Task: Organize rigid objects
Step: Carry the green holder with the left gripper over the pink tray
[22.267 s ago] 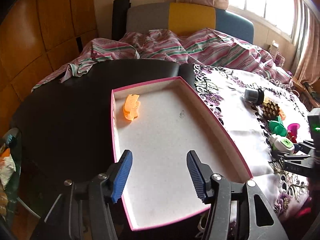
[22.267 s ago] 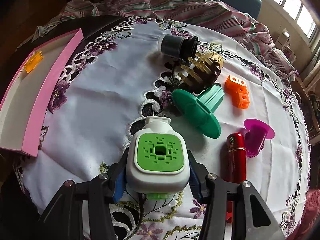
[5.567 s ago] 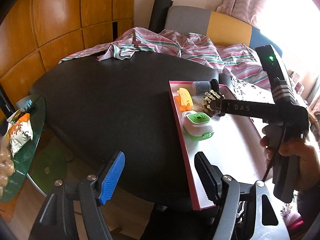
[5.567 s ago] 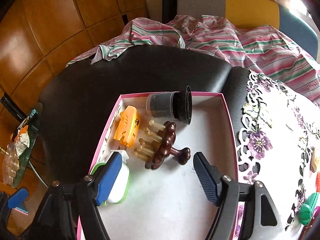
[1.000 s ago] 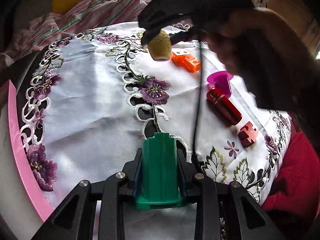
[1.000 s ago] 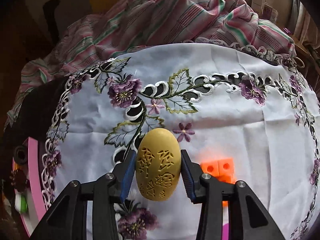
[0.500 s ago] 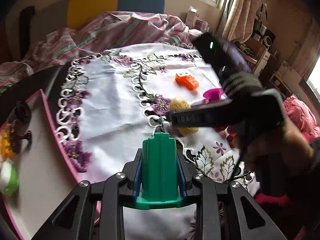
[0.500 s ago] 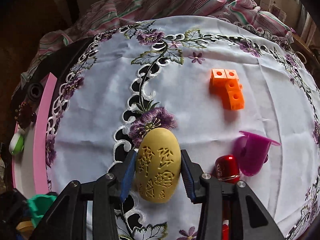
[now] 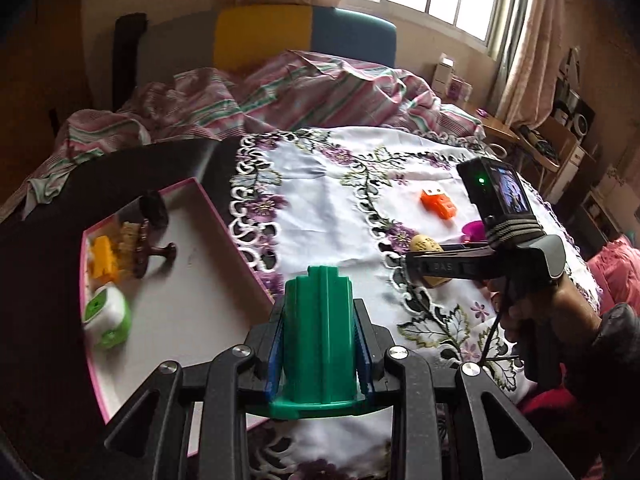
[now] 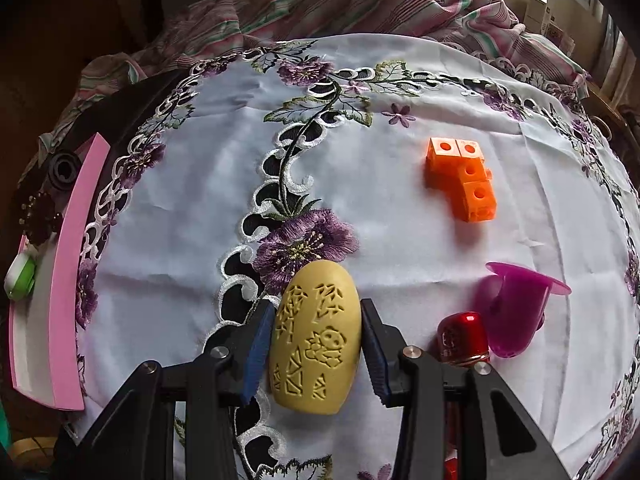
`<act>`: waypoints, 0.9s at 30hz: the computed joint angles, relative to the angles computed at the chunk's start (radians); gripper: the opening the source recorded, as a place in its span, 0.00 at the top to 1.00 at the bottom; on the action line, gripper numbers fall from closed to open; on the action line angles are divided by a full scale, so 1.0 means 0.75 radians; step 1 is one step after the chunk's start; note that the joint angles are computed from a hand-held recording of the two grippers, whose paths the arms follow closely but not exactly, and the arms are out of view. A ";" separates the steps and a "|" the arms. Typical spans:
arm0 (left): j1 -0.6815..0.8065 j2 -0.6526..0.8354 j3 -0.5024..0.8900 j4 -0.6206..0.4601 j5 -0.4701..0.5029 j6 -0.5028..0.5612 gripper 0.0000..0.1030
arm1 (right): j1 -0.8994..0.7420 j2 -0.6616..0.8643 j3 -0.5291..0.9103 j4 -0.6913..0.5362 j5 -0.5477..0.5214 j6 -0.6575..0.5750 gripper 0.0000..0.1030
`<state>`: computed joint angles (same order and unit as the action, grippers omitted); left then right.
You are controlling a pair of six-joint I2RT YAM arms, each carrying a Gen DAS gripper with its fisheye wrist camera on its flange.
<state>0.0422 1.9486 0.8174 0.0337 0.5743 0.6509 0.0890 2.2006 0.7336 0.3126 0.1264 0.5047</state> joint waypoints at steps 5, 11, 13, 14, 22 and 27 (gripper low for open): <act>0.049 0.014 0.010 -0.003 -0.004 -0.006 0.71 | 0.003 0.016 0.000 0.019 -0.005 -0.003 0.59; 0.103 0.014 0.016 -0.005 0.003 -0.007 0.71 | 0.009 0.019 -0.007 0.038 -0.002 -0.007 0.59; 0.118 0.015 0.016 -0.005 0.002 0.000 0.71 | 0.015 0.022 -0.002 0.032 0.008 -0.015 0.59; 0.126 0.018 0.017 -0.005 0.001 0.001 0.71 | 0.017 0.024 0.000 0.032 0.013 -0.022 0.59; 0.186 0.056 0.038 -0.006 -0.005 0.019 0.71 | 0.008 0.023 -0.013 0.059 0.011 -0.046 0.59; 0.242 0.126 0.123 -0.088 0.006 0.023 0.71 | 0.041 0.022 0.004 0.031 0.078 -0.072 0.59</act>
